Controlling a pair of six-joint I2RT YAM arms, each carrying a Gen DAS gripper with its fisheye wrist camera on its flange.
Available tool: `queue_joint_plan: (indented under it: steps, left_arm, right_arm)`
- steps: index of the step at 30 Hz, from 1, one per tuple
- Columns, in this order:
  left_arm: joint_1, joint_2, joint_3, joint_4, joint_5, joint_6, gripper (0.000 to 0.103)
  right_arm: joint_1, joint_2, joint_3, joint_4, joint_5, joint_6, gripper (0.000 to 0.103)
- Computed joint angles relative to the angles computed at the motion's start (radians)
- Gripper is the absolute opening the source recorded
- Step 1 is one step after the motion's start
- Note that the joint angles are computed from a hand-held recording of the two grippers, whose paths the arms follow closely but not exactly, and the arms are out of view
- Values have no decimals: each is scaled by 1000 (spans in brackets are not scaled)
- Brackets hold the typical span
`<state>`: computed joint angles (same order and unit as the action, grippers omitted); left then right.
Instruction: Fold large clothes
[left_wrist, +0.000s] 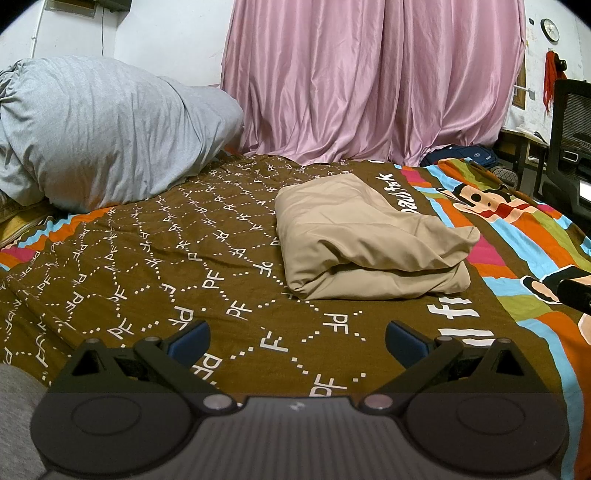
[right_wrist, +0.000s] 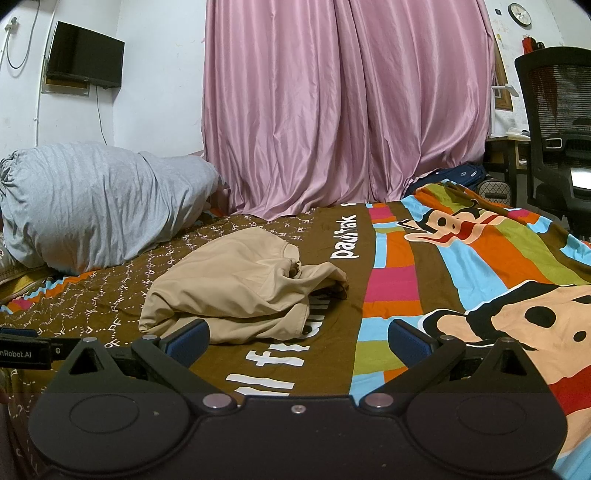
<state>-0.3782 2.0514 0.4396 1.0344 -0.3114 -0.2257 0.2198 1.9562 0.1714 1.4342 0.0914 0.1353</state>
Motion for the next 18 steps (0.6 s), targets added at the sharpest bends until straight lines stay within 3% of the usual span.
queue_joint_plan:
  steps: [18]
  left_arm:
    - [28, -24, 15, -68, -33, -22, 102]
  right_arm:
    - [5, 1, 1, -2, 5, 4, 102]
